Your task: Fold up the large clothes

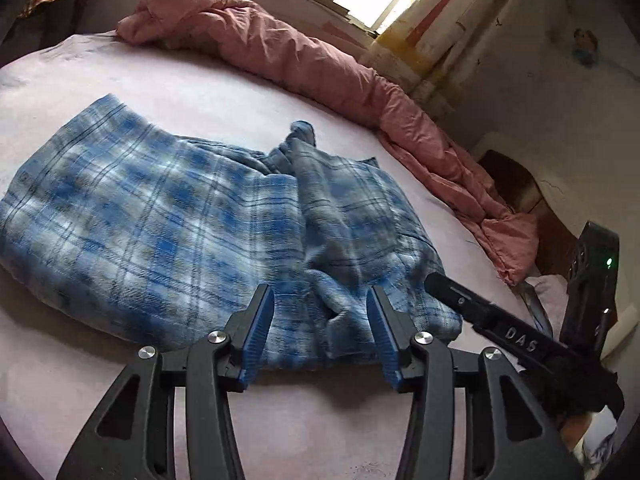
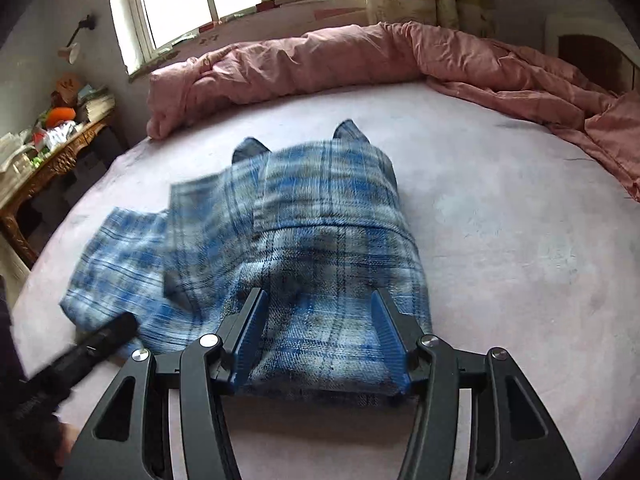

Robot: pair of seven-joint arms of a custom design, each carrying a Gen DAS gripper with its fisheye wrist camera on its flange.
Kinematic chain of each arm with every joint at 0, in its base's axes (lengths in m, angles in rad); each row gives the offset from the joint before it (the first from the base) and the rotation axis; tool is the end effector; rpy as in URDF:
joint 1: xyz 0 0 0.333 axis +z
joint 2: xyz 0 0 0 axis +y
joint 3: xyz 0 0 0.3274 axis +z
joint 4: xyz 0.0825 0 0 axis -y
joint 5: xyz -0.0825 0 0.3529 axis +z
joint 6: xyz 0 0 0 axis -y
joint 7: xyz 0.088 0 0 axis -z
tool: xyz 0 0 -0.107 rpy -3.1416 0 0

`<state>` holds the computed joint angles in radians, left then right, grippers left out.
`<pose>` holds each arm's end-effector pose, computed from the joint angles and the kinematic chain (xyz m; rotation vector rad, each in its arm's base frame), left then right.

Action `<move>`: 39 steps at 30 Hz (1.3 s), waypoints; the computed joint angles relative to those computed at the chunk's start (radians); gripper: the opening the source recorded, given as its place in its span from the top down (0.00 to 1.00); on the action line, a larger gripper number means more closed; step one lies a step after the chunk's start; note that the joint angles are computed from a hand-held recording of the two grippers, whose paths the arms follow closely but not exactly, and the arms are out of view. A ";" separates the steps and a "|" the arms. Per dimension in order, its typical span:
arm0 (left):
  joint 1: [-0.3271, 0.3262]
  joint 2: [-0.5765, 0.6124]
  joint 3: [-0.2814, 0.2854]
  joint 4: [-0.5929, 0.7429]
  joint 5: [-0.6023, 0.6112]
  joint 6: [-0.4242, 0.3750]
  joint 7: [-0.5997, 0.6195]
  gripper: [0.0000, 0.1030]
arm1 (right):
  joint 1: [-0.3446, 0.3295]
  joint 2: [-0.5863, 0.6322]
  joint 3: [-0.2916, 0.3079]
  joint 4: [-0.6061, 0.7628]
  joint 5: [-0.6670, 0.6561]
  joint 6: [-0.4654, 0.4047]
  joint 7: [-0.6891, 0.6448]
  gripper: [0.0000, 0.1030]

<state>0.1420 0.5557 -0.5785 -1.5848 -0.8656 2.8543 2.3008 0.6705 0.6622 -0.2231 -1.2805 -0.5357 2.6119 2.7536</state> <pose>0.6841 -0.1792 0.4440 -1.6942 2.0992 -1.4976 0.6536 0.3847 0.4634 -1.4557 1.9043 -0.6485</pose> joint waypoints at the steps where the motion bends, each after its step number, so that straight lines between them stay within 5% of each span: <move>1: -0.016 0.000 0.005 -0.002 0.020 0.021 0.015 0.55 | -0.026 -0.028 0.030 -0.035 0.011 0.012 0.000 0.45; 3: -0.105 -0.010 0.086 -0.020 0.134 0.105 -0.053 0.55 | -0.068 -0.049 0.074 -0.067 0.099 0.013 -0.070 0.51; 5: -0.193 -0.011 0.178 -0.030 0.244 0.158 -0.142 0.59 | -0.101 -0.059 0.110 -0.089 0.158 0.014 -0.150 0.67; 7: -0.298 -0.010 0.299 -0.032 0.361 0.182 -0.239 0.64 | -0.122 -0.064 0.126 -0.112 0.208 0.008 -0.206 0.76; 11: -0.397 -0.002 0.422 -0.022 0.491 0.168 -0.376 0.70 | -0.144 -0.076 0.126 -0.159 0.290 0.047 -0.228 0.91; 16: -0.255 0.031 0.269 0.014 0.462 0.104 -0.366 0.70 | -0.127 -0.057 0.104 -0.139 0.317 0.033 -0.252 0.92; 19: -0.233 0.028 0.243 -0.003 0.496 0.119 -0.385 0.70 | -0.101 -0.046 0.079 -0.113 0.291 0.000 -0.239 0.92; 24: -0.073 -0.015 0.087 -0.057 0.435 0.124 -0.350 0.70 | -0.056 -0.086 0.017 -0.182 0.208 0.108 -0.138 0.92; 28: -0.098 -0.084 0.187 -0.121 0.518 0.261 -0.497 0.69 | -0.046 -0.120 -0.005 -0.249 0.185 0.239 -0.096 0.92; 30: -0.160 -0.104 0.301 -0.133 0.559 0.285 -0.591 0.59 | -0.024 -0.119 -0.030 -0.241 0.170 0.222 -0.082 0.92; 32: -0.259 -0.106 0.459 -0.134 0.602 0.304 -0.711 0.31 | -0.031 -0.114 -0.020 -0.228 0.174 0.204 -0.088 0.92; 33: -0.271 -0.099 0.494 -0.128 0.636 0.300 -0.772 0.29 | -0.042 -0.110 -0.005 -0.223 0.185 0.202 -0.098 0.92; 34: -0.261 -0.090 0.494 -0.113 0.615 0.279 -0.768 0.28 | -0.050 -0.110 0.002 -0.225 0.192 0.210 -0.104 0.92; 37: -0.137 -0.048 0.381 -0.056 0.601 0.181 -0.758 0.26 | -0.101 -0.121 0.062 -0.274 0.254 0.332 -0.158 0.92; 39: -0.107 -0.017 0.366 -0.010 0.608 0.106 -0.795 0.23 | -0.072 -0.124 0.031 -0.279 0.267 0.344 -0.184 0.91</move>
<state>0.0350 0.5383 -0.2129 -1.5951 -0.2572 2.9606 1.5061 0.5983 0.5386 -0.1923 -1.5594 -0.2685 2.9561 2.5692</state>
